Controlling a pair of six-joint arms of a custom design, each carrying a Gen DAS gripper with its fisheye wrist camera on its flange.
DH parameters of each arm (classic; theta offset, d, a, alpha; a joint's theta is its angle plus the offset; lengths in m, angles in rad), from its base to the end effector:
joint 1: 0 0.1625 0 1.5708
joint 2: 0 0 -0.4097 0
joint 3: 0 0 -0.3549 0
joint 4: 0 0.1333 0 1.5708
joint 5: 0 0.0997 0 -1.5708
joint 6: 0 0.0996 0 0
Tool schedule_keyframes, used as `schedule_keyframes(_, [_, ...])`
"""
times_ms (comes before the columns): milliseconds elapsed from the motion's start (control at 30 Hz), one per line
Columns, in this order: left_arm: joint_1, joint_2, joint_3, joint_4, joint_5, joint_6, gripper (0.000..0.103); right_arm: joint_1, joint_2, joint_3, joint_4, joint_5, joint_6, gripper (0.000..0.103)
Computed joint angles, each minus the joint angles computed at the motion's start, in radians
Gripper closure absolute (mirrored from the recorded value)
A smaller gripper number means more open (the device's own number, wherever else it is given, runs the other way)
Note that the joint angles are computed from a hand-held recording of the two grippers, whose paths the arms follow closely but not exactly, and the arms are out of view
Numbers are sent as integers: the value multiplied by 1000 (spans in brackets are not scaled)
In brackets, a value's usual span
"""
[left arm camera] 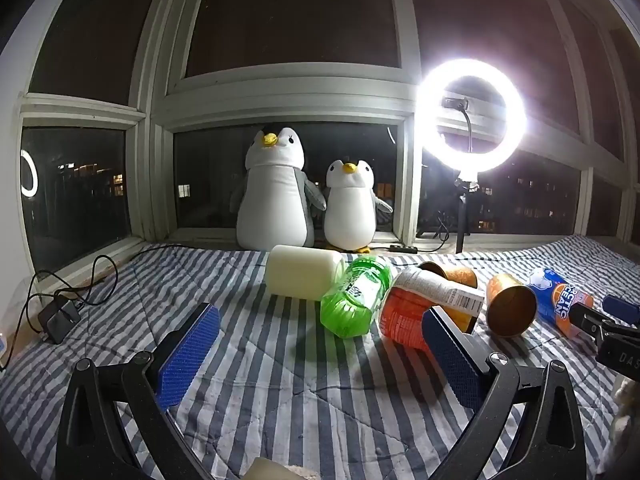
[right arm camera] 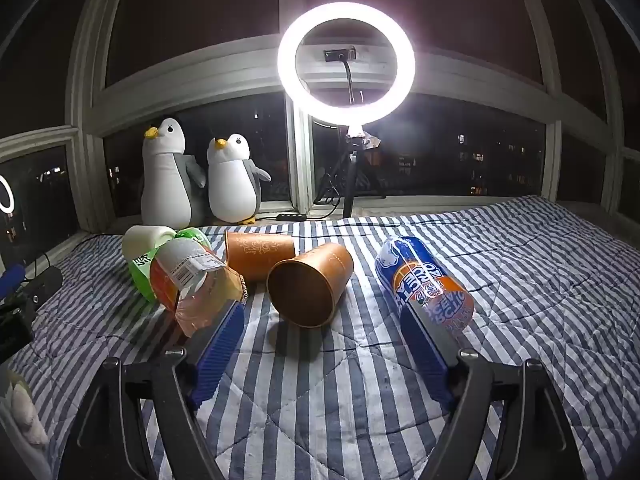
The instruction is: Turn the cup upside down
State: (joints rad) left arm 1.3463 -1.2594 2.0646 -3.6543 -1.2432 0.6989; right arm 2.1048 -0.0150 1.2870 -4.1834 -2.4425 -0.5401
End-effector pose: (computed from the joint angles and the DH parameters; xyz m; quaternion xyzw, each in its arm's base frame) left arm 0.0520 -0.5150 0.3649 0.2657 0.7523 -0.5413 0.2655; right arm 0.3541 -0.4868 -0.0881 0.1381 -0.7445 0.5621 0.3326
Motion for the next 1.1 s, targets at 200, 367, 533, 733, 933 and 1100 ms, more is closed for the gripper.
schedule_keyframes(200, [11, 0, -2, 1, -21, -4, 1, -4, -12, 16, 2, -1, 17, 23])
schedule_keyframes(367, [4, 1, -4, 10, -2, 8, 1, -4, -7, 14, 8, -6, 26, 23])
schedule_keyframes(533, [2, 2, -4, 9, 2, 6, 1, -5, -11, 11, 18, -8, 27, 23])
schedule_keyframes(733, [7, 14, -8, 4, -1, 8, 1, -6, -16, 19, 23, -9, 41, 23])
schedule_keyframes(933, [8, 16, -9, 3, -2, 7, 1, -8, -18, 25, 21, -7, 49, 23])
schedule_keyframes(1100, [4, 15, -6, 3, 1, 5, 1, -8, -17, 22, 24, -8, 49, 23])
